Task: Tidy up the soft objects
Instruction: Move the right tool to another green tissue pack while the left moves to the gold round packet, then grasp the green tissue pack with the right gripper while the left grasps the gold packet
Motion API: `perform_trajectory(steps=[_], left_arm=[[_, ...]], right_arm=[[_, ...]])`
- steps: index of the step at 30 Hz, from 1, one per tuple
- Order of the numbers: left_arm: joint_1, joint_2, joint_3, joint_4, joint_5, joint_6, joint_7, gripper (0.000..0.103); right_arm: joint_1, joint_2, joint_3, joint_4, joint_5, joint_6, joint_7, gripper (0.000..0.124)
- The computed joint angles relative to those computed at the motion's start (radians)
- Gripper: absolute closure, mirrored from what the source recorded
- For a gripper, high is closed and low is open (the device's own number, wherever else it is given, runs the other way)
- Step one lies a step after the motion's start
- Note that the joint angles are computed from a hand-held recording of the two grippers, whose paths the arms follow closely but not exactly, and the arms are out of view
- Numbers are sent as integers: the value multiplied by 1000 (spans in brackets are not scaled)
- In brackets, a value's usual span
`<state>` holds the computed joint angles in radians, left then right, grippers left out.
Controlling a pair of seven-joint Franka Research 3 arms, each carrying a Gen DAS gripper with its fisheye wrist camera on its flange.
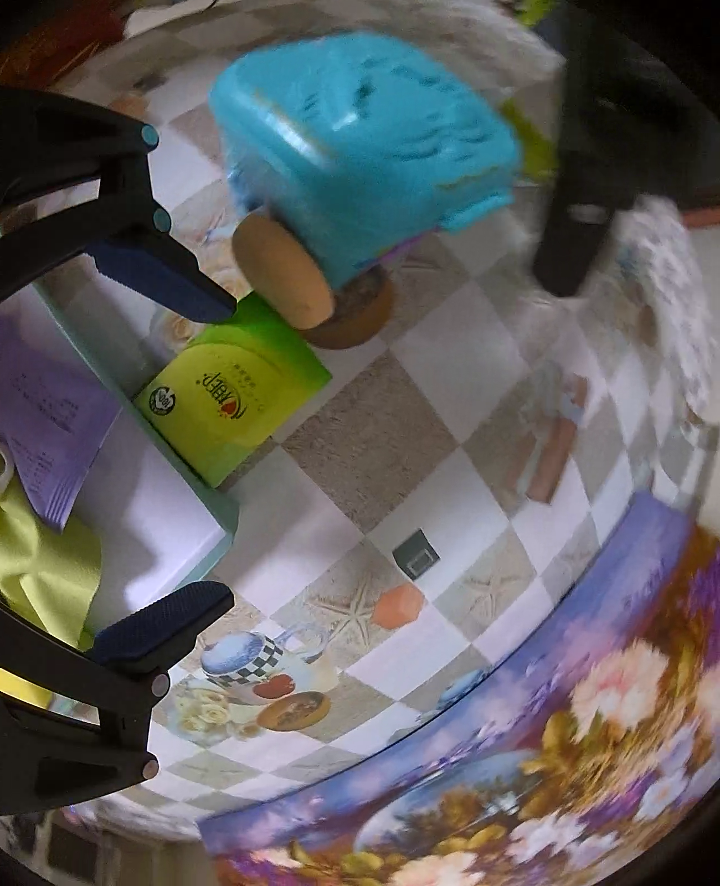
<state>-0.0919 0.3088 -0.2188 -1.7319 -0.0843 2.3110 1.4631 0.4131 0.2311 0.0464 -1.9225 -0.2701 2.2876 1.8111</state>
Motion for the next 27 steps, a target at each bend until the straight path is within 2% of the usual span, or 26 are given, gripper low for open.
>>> perform_trajectory(steps=[8, 11, 12, 16, 18, 27], left_arm=[[7, 1, 2, -2, -10, 2, -4, 14], [10, 1, 1, -2, -15, 4, -3, 14], [11, 3, 1, -1, -16, 4, -2, 14], [13, 10, -4, 3, -25, 3, 10, 14], [16, 14, -8, 2, -39, 8, 19, 14], [17, 17, -14, 3, -74, 19, 26, 14]], right_arm=[[25, 73, -12, 73, -56, -38, -22, 27], [16, 85, -21, 80, -37, -23, -13, 28], [11, 87, -23, 79, -25, -12, -12, 30], [-5, 90, -31, 78, 20, 30, 7, 50], [-10, 96, -38, 85, 28, 40, 22, 54], [-44, 71, -54, 41, 96, 122, 90, 60]])
